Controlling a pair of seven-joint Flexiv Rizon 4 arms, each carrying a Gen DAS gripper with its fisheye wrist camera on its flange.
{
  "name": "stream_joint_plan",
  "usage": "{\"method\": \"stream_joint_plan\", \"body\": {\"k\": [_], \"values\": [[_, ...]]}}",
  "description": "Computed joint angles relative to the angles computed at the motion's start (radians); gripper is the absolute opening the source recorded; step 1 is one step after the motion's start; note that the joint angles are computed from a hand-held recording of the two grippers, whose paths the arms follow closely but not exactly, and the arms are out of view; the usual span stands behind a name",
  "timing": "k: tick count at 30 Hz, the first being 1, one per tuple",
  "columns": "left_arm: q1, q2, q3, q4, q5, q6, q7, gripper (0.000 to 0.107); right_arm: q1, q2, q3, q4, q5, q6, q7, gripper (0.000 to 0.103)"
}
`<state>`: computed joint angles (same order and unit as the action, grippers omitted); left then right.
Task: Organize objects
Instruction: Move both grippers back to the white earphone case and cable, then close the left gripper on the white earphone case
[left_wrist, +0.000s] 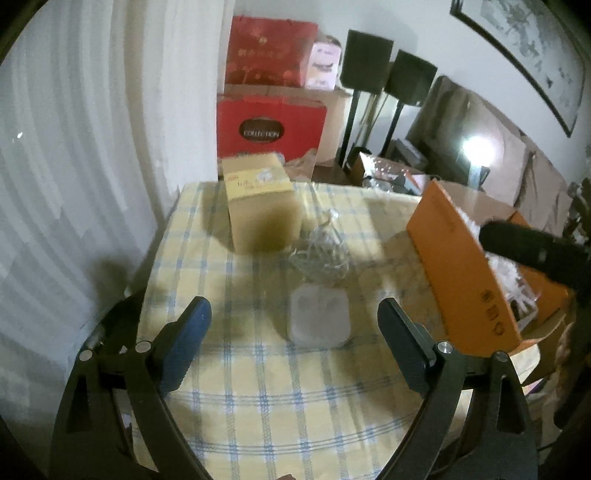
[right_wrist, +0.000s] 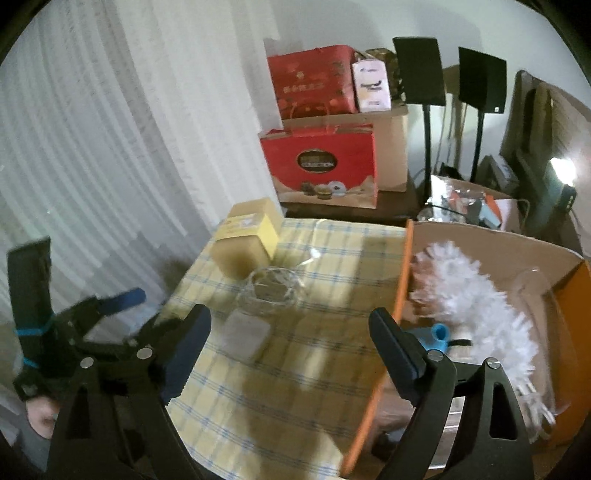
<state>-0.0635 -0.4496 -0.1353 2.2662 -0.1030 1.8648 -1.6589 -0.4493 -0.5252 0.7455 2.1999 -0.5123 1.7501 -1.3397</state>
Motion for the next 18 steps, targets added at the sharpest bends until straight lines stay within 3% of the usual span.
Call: {"method": "stream_joint_plan", "body": {"k": [7, 9, 18], "values": [[-0.022, -0.082, -0.005, -0.042, 0.001, 0.01, 0.003, 0.091, 0.082, -0.041, -0.02, -0.061, 0.03, -0.036, 0.009, 0.089], [0.0, -0.111, -0.035, -0.055, 0.007, 0.017, -0.004, 0.091, 0.096, -0.061, -0.014, -0.089, 0.048, -0.065, -0.001, 0.089], [0.0, -0.195, -0.046, -0.113, 0.015, 0.047, -0.026, 0.091, 0.25, -0.098, -0.117, -0.197, 0.148, -0.174, -0.031, 0.089]]}}
